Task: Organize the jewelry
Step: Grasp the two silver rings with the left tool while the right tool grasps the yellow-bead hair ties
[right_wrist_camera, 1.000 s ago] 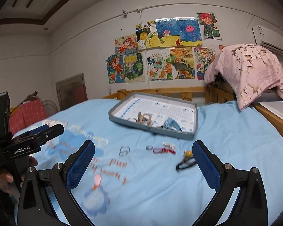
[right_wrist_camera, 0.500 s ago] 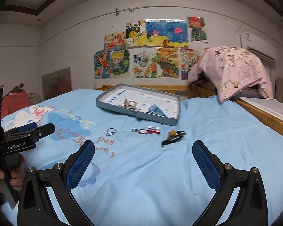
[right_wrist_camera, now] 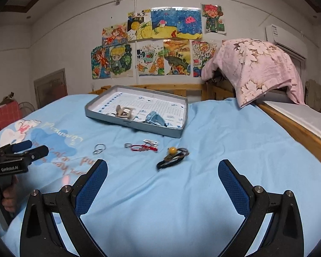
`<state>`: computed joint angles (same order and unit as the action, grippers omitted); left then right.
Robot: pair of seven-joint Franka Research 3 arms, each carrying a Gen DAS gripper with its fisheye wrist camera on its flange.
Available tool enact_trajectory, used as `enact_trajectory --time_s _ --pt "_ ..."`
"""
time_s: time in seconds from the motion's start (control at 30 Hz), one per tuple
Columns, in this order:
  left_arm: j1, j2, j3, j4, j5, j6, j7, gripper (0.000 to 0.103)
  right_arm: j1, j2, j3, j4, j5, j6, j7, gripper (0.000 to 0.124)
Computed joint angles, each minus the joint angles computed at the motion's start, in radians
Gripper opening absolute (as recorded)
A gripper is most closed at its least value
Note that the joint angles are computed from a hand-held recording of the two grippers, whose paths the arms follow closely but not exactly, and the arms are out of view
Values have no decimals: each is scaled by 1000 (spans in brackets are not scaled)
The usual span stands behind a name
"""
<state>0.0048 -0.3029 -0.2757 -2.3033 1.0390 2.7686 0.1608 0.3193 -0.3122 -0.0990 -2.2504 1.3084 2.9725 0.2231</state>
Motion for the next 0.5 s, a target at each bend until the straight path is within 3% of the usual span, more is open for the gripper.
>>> enact_trajectory --time_s 0.07,0.2,0.27,0.37,0.47,0.5 --pt "-7 45 18 34 -34 9 47 103 -25 44 9 38 -84 -17 53 101" --pt "-30 137 67 99 -143 68 185 103 -43 113 -4 119 -112 -91 68 101" --pt "-54 183 97 122 -254 113 327 91 -58 159 -3 174 -90 -131 40 101" --pt "-79 245 110 169 -391 99 508 78 -80 199 21 214 -35 -125 -16 101" --pt "-83 278 108 194 -389 95 531 71 -106 229 42 239 -16 -147 -22 95" --pt "-86 289 109 204 -391 91 539 69 -116 246 49 252 -43 -157 15 88"
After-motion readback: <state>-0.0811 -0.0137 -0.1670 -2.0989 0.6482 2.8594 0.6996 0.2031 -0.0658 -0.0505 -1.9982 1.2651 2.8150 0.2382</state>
